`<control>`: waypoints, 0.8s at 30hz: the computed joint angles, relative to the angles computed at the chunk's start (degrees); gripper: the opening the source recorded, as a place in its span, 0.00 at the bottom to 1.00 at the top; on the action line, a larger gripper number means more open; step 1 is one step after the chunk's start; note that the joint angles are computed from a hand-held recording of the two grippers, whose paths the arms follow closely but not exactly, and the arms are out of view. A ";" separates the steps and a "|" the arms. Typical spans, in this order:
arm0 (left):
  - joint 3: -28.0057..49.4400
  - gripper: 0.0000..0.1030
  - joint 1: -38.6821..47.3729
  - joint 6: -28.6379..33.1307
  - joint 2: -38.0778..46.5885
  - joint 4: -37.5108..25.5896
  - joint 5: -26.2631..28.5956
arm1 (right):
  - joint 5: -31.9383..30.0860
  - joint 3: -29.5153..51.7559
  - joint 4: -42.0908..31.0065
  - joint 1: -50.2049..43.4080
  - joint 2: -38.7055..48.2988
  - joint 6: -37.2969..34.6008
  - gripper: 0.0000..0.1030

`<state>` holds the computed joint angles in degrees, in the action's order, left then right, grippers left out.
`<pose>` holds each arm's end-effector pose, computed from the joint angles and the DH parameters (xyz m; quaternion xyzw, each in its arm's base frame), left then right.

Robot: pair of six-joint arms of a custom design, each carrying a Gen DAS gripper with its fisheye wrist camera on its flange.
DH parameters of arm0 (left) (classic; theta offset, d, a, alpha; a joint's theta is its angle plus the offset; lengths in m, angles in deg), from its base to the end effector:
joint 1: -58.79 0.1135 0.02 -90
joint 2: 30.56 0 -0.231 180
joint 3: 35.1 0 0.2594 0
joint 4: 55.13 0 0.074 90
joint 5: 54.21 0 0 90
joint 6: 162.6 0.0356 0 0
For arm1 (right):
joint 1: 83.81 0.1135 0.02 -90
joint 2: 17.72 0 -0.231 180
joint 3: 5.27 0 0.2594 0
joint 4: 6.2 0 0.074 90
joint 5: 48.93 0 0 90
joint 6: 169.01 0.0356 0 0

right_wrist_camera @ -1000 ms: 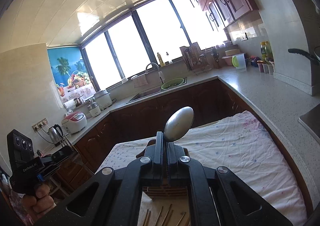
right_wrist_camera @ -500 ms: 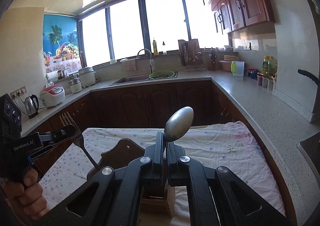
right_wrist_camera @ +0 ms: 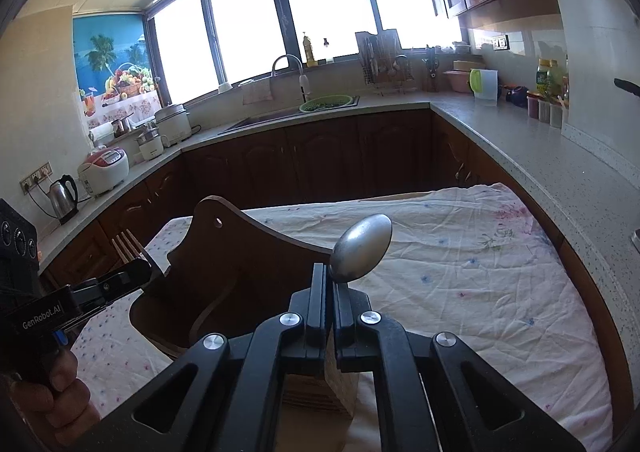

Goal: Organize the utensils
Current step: 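Carry the fork and spoon up to the wooden holder and lower them in, then open the left tool releasing the fork while the right tool releases the spoon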

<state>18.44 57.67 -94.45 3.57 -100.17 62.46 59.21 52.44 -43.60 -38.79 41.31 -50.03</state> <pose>0.1685 -0.0193 0.2835 -0.0273 0.8322 -0.2945 0.4690 0.1807 0.1652 0.2381 -0.0567 0.8911 0.1437 0.4268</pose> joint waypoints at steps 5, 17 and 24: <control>1.24 0.04 0.15 0.09 1.56 -0.56 0.12 | -3.00 0.38 0.24 -1.69 -0.16 1.10 0.02; 3.66 0.35 5.11 1.13 -2.89 -7.42 2.08 | -0.15 -1.22 -2.53 -0.70 -8.51 5.20 0.34; 3.18 0.70 14.27 4.59 -12.10 -16.99 5.78 | 6.53 -4.35 -7.19 4.65 -19.00 9.97 0.88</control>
